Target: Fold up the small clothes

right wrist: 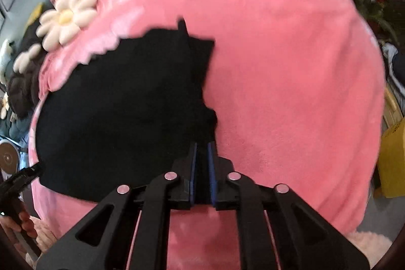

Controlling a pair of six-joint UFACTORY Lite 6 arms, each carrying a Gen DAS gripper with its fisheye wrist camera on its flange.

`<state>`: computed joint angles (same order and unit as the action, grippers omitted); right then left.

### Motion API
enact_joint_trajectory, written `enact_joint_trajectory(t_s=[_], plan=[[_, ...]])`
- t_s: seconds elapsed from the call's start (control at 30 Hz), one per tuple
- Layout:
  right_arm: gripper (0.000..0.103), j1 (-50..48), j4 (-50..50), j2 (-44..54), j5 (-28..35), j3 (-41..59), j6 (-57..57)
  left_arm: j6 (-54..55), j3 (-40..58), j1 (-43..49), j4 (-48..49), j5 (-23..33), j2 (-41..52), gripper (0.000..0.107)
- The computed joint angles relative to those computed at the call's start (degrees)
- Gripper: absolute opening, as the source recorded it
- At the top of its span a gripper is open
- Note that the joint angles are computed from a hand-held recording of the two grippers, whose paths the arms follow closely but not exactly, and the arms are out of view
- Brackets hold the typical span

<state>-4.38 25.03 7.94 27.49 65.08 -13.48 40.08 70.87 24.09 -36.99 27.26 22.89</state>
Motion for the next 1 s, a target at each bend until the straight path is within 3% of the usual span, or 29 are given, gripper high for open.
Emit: enact_joint_trajectory(t_s=[0.13, 0.33, 0.47, 0.67, 0.8, 0.87, 0.93, 1.0], plan=[[0.009, 3.15, -9.16, 4.18, 1.83, -0.03, 7.08, -0.73, -6.76, -0.77, 4.26, -3.67, -4.9, 0.05], [0.009, 5.89, -8.78, 0.09, 1.12, -0.71, 10.37, -2.83, -12.79, -1.58, 9.29, -5.41, -10.15, 0.05], [0.009, 9.28, -17.3, 0.95, -0.1, -3.63, 16.66, -3.25, -16.01, -2.31, 10.72, -6.36, -12.88, 0.05], [0.01, 8.67, -13.31, -5.39, -0.05, -4.39, 13.94, -3.62, -18.19, -3.51, 11.51, -6.91, -15.17, 0.05], [0.01, 4.59, -9.55, -2.35, 2.67, 2.35, 10.02, 1.77, -14.36, -0.19, 3.74, -2.51, -13.88, 0.059], [0.01, 2.48, -7.69, 1.4, 4.59, 7.88, 8.36, 4.87, -7.82, 3.58, -3.25, 3.01, -10.36, 0.061], [0.011, -0.22, -5.67, 6.55, 7.87, 15.61, 6.41, 2.89, -0.92, 4.88, -3.88, 6.14, -6.21, 0.062], [0.021, -1.06, -5.23, 11.98, 10.44, 23.56, 6.64, -2.02, 8.38, 4.75, -1.37, 8.53, -0.67, 0.063]])
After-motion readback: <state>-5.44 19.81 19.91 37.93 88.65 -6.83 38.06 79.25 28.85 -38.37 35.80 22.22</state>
